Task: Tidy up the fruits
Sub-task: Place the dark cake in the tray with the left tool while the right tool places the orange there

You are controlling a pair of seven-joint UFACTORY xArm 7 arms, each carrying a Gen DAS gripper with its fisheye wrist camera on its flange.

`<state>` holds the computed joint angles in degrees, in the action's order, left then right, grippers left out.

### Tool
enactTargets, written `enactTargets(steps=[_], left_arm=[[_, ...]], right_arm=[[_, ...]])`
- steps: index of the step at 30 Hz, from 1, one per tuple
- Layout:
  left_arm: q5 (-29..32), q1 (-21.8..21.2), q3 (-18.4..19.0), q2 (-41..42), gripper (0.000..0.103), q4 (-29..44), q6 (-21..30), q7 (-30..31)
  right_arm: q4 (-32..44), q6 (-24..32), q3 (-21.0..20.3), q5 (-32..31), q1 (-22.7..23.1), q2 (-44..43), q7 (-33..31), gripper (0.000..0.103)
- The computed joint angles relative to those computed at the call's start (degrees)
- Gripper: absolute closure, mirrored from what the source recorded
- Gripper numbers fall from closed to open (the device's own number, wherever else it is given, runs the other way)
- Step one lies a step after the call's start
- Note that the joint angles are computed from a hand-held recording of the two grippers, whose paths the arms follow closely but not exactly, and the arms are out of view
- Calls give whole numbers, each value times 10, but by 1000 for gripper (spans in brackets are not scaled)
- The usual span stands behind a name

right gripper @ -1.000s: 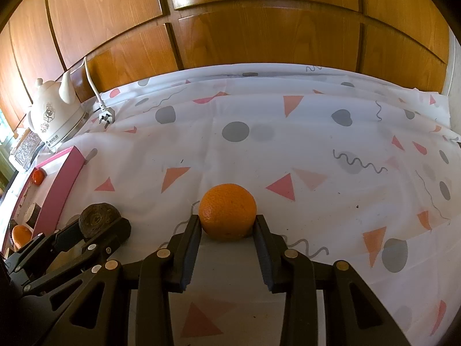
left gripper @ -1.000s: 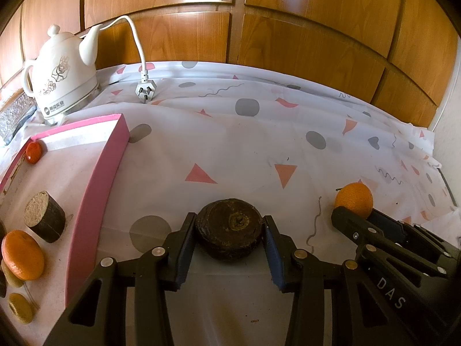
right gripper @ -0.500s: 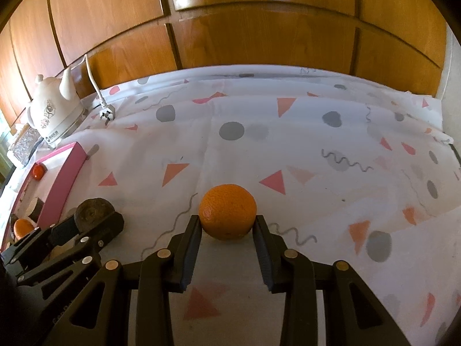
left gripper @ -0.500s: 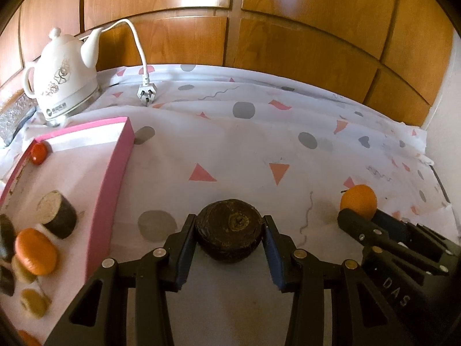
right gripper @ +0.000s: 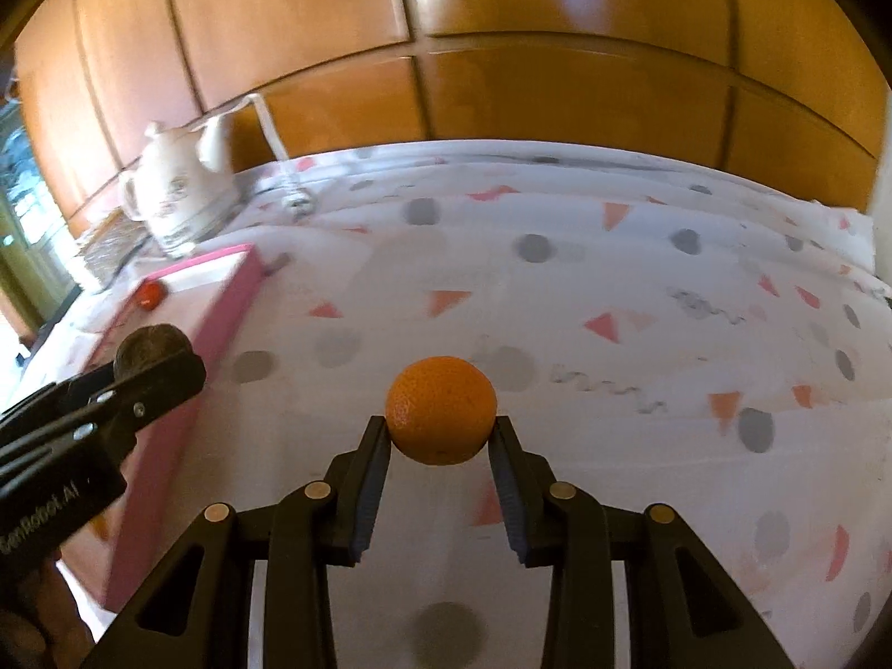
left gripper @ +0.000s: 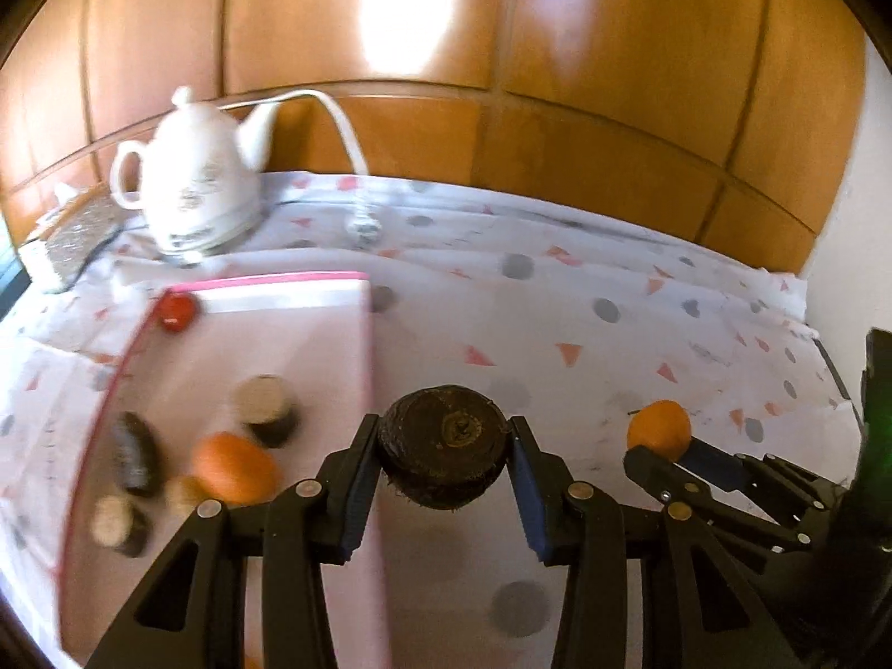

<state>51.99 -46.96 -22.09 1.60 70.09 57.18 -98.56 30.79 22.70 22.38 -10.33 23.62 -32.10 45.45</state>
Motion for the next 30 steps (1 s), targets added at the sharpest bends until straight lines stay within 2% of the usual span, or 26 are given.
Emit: enactTargets(steps=[3,5,12,19,24,30], left_arm=[[-23,14,0,-64,58,-58,2,-11],[-41,30,-6,-105,59,-93,-1,-15],[-96,83,-10,-226,58,-199,-24,-16],[-126,134,-27,-246,58,-213,-38,29],[-140,173,-59,-251,49,-211,-37,30],[-154,194,-94,-253,45,-202,-9,23]], right_arm=[[20,-15,0,5,21,20,-18,66],[37,-32,-11,23,50,40,-43,66],[105,-55,0,44,102,110,-102,66],[182,-44,13,35,128,203,-140,66],[214,-27,14,-8,127,245,-109,65],[208,-31,8,-23,133,237,-90,61]])
